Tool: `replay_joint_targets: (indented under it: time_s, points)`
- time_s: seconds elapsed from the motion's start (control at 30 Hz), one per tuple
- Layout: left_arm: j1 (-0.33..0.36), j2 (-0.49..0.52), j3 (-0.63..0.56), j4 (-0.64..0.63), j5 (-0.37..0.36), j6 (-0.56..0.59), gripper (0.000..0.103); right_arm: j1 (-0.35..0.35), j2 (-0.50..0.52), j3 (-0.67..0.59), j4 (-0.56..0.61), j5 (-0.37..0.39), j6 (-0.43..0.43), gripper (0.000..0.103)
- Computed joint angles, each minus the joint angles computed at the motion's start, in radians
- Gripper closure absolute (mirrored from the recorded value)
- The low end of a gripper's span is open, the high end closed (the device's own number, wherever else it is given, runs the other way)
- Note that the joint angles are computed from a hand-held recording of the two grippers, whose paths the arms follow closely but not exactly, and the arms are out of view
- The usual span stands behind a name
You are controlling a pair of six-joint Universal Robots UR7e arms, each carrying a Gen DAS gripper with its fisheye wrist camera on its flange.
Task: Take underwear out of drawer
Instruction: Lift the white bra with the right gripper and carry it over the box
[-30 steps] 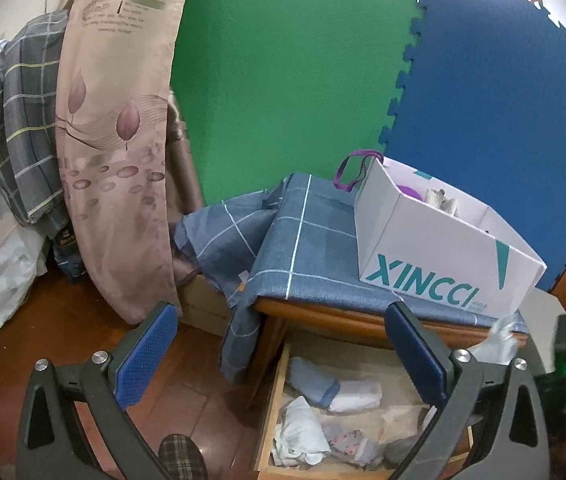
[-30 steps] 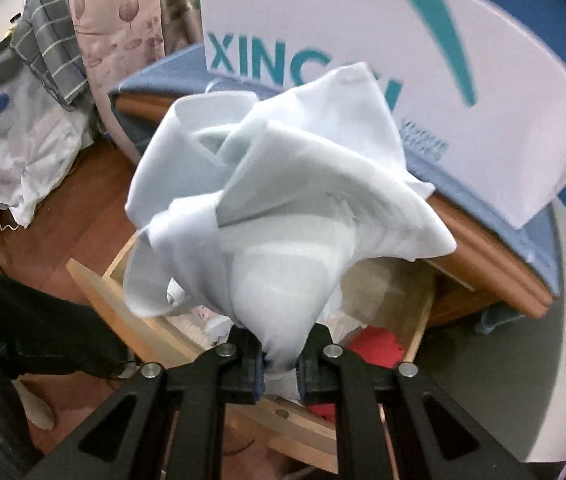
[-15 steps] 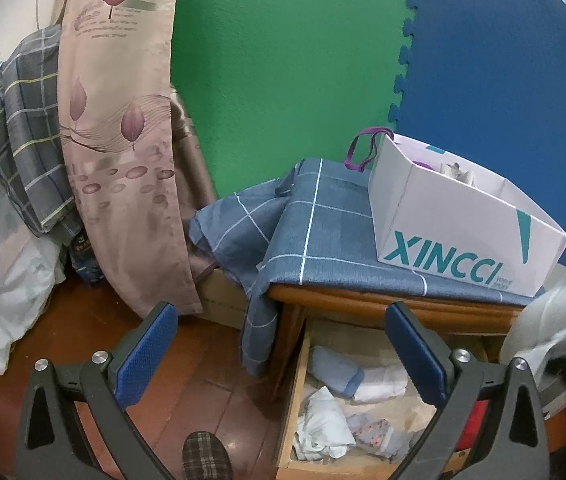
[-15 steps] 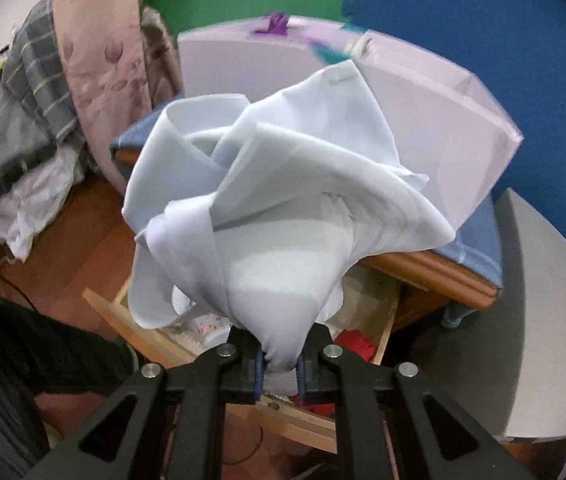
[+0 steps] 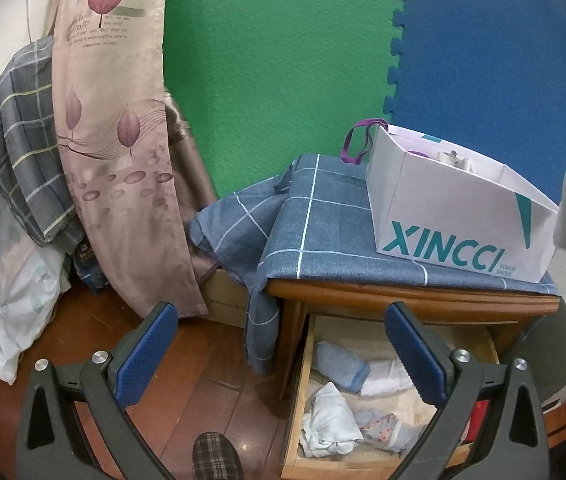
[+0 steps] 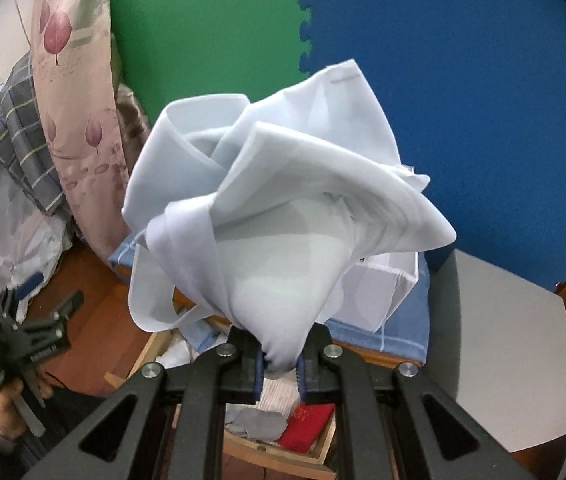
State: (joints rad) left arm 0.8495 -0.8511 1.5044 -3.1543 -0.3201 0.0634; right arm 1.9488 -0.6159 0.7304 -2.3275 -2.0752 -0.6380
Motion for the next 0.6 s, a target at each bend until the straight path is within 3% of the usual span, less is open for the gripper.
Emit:
replay_joint_targets:
  time_s: [0.6]
  points:
    - [-0.008, 0.009, 0.006, -0.032, 0.006, 0.042, 0.000, 0.032, 0.085, -0.210, 0.052, -0.053, -0.027, 0.092]
